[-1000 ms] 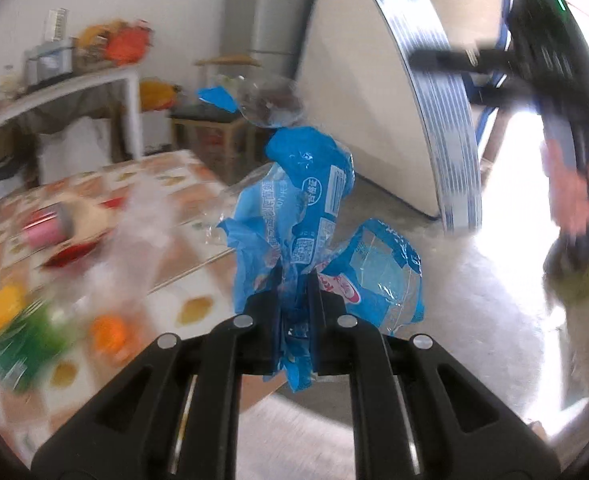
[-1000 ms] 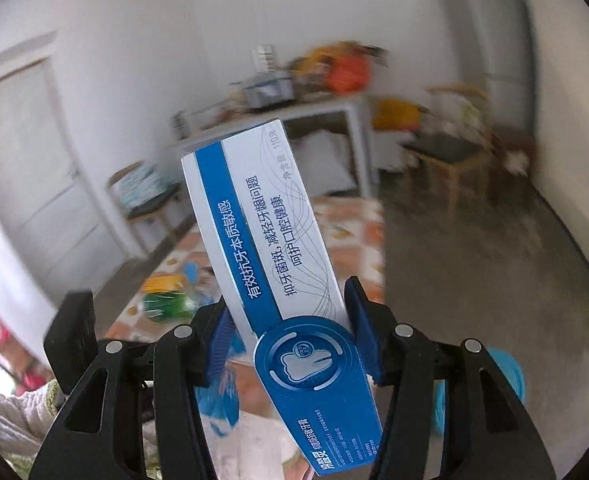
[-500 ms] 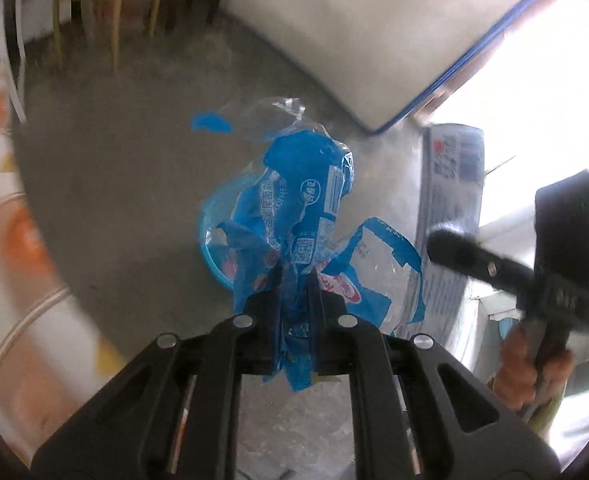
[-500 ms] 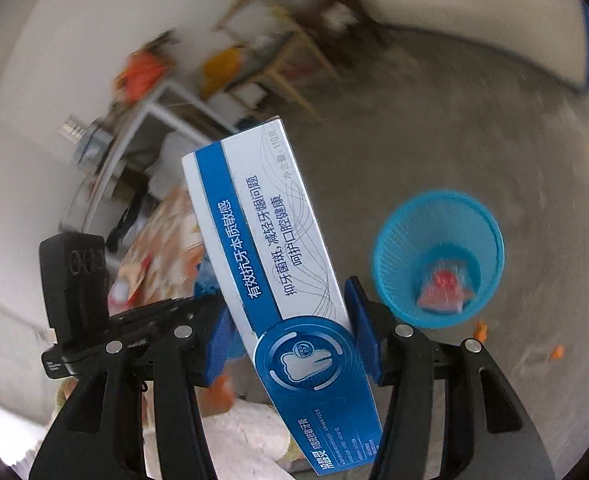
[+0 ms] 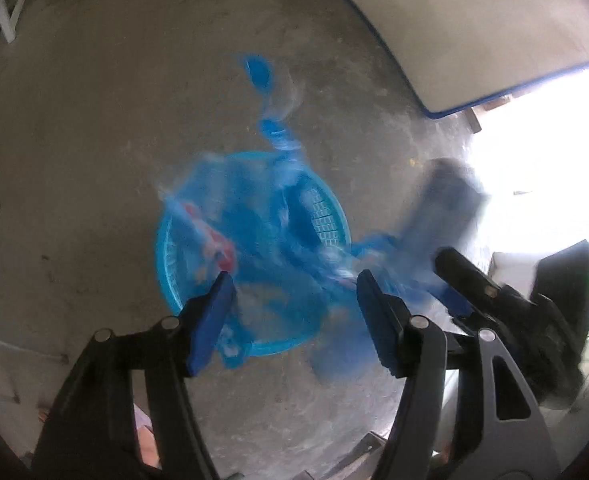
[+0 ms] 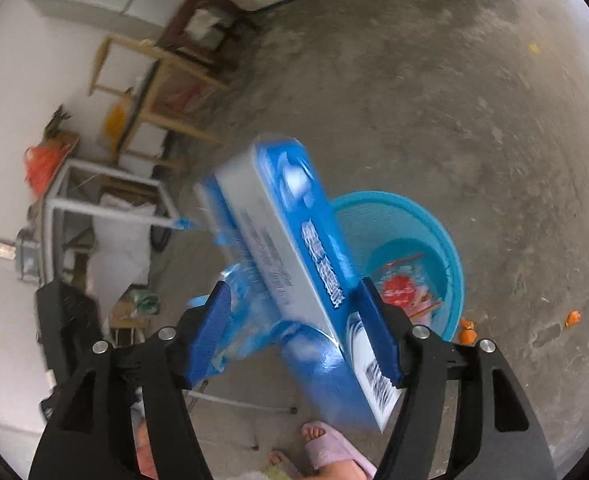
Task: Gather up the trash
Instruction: 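Open both tools over the blue wastebasket to drop the box and wrapper, then move both tools back over the table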
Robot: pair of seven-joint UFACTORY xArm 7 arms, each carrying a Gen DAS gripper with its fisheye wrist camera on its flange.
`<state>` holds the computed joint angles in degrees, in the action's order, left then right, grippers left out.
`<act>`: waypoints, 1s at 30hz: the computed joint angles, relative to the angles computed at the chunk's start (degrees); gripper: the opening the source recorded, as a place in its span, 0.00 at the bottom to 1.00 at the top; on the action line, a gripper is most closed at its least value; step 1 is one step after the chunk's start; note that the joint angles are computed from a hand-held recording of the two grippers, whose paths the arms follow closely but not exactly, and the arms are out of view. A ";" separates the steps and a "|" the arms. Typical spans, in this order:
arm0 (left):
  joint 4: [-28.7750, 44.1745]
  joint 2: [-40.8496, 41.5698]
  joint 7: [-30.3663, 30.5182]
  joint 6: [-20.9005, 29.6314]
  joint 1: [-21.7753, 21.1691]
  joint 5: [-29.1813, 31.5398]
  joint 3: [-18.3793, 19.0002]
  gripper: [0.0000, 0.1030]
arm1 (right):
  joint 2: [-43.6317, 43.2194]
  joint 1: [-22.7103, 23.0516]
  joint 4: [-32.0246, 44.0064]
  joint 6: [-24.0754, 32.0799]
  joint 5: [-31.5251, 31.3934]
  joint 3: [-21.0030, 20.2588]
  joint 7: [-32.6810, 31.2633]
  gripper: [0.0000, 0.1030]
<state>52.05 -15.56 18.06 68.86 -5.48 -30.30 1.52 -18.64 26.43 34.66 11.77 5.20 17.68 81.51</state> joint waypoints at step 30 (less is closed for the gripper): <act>4.19 -37.32 19.11 22.63 5.51 4.15 16.00 0.80 | -16.82 0.54 1.00 17.82 -11.07 11.45 9.54 0.66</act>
